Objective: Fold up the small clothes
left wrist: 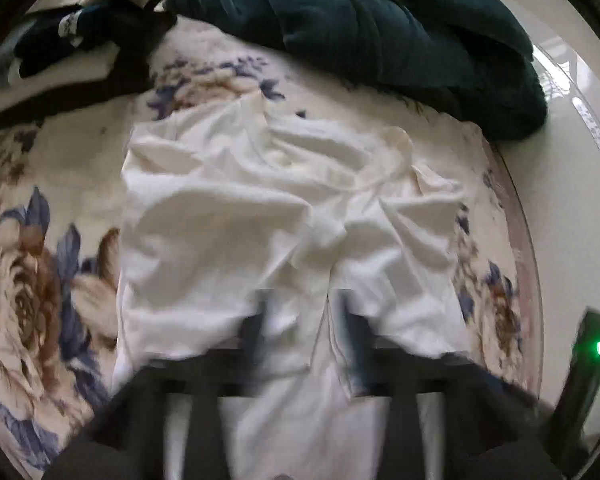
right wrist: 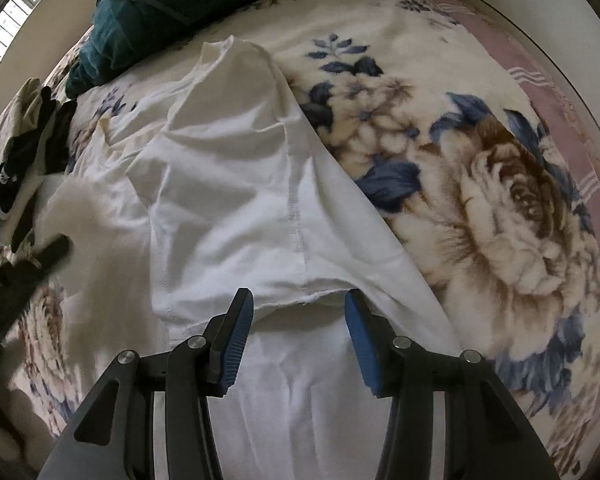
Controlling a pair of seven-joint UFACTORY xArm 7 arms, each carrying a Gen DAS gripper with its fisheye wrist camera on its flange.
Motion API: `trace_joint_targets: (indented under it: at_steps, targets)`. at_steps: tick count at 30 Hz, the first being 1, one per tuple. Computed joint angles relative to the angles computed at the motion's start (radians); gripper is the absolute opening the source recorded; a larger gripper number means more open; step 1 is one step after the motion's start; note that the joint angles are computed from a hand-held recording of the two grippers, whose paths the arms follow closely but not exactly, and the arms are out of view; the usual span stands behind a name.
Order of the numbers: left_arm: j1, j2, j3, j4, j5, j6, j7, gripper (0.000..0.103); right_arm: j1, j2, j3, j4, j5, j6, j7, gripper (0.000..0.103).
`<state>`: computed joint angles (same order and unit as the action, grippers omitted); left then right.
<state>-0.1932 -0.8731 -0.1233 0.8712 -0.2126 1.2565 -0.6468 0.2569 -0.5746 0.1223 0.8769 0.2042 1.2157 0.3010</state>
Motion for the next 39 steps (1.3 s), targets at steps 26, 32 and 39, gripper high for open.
trace_joint_targets:
  at_steps: [26, 32, 39]
  targets:
    - [0.194, 0.226, 0.089, 0.053, 0.304, 0.005, 0.38, 0.098, 0.21, 0.329, 0.118, 0.18, 0.021, -0.086, 0.033, 0.043]
    - [0.202, -0.072, 0.048, 0.043, 0.215, 0.268, 0.338, 0.098, 0.169, 0.178, 0.051, 0.165, 0.109, 0.079, 0.047, 0.052]
    - [0.1, -0.37, -0.061, -0.012, -0.068, 0.739, 0.088, 0.098, 0.065, -0.076, -0.014, 0.147, 0.071, 0.383, 0.108, 0.052]
